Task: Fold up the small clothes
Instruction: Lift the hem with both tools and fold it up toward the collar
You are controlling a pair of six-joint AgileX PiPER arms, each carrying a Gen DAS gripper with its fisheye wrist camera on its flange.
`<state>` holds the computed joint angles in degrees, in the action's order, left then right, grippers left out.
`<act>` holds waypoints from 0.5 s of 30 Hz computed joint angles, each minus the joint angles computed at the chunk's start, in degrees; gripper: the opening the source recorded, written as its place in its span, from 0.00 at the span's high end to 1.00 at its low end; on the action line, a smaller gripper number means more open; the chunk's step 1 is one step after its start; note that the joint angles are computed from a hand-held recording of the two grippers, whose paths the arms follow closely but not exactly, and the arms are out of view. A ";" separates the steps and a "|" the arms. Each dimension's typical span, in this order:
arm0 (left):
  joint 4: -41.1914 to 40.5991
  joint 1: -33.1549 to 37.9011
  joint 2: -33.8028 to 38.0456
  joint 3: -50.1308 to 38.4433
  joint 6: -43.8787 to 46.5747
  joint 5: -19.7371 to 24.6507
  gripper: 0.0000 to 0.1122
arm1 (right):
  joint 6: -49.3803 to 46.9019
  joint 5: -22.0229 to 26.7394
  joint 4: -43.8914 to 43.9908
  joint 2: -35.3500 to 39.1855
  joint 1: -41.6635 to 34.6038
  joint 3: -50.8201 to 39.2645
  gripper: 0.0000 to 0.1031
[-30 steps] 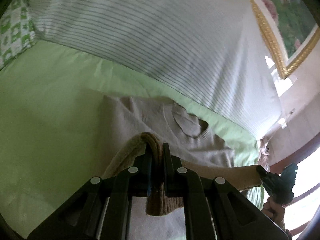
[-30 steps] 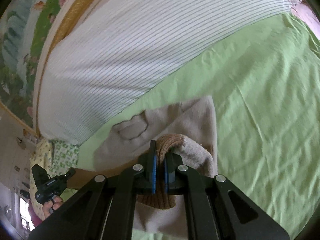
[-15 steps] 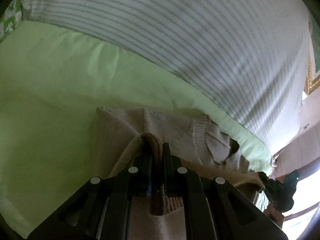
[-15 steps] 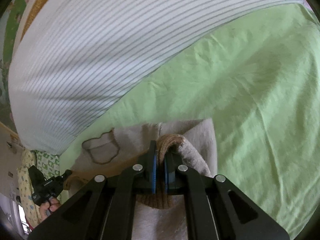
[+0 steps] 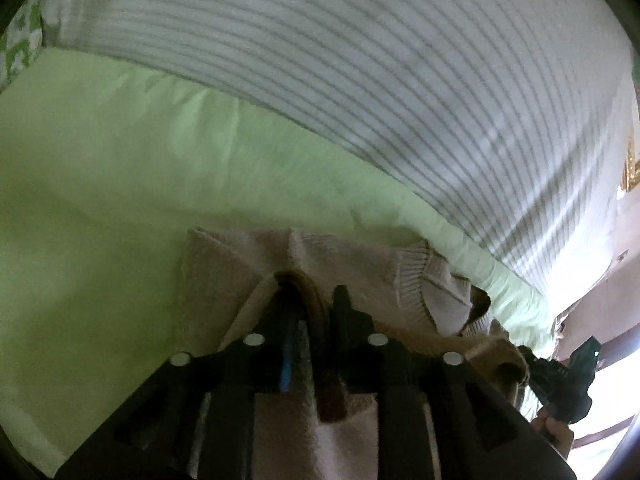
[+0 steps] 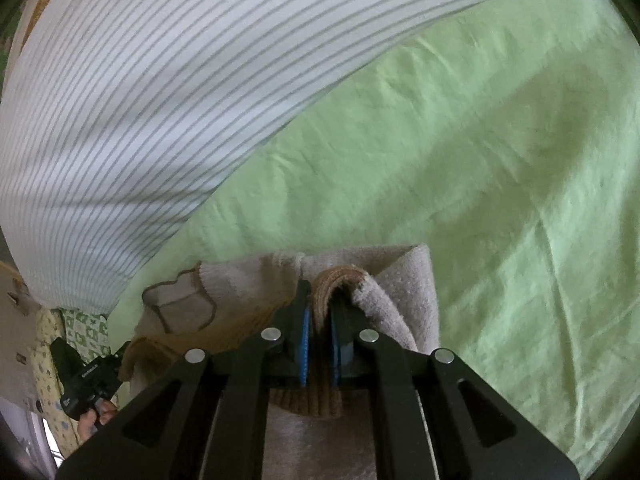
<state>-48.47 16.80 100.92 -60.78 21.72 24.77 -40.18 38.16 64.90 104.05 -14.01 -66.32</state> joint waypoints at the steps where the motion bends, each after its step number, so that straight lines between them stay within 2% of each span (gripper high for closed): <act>1: 0.98 -0.20 -1.39 0.72 -0.98 -0.89 0.68 | 0.46 0.01 -0.72 -0.51 0.10 0.05 0.90; 3: 4.77 -0.08 -4.34 1.81 -4.95 -2.00 0.52 | 1.06 0.04 -1.56 -1.90 0.20 0.55 0.88; 7: 4.43 2.09 -8.01 2.79 -4.76 0.02 0.51 | 0.52 0.69 -1.31 -4.29 -0.40 1.89 0.79; 9: 5.14 2.55 -9.81 3.56 -5.38 0.99 0.51 | 0.79 -1.38 -1.58 -6.69 -0.88 3.47 0.57; 10: 3.37 2.96 -11.11 4.59 -3.50 1.66 0.51 | 0.74 -2.17 -1.29 -7.59 -1.13 3.97 0.54; 15: 0.35 0.35 -15.83 8.92 0.46 5.24 0.51 | -4.30 -0.72 2.94 -13.29 -3.72 8.11 0.53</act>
<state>-48.12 17.15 85.10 -51.87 22.18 30.01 -44.48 37.44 67.84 90.76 -17.72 -58.21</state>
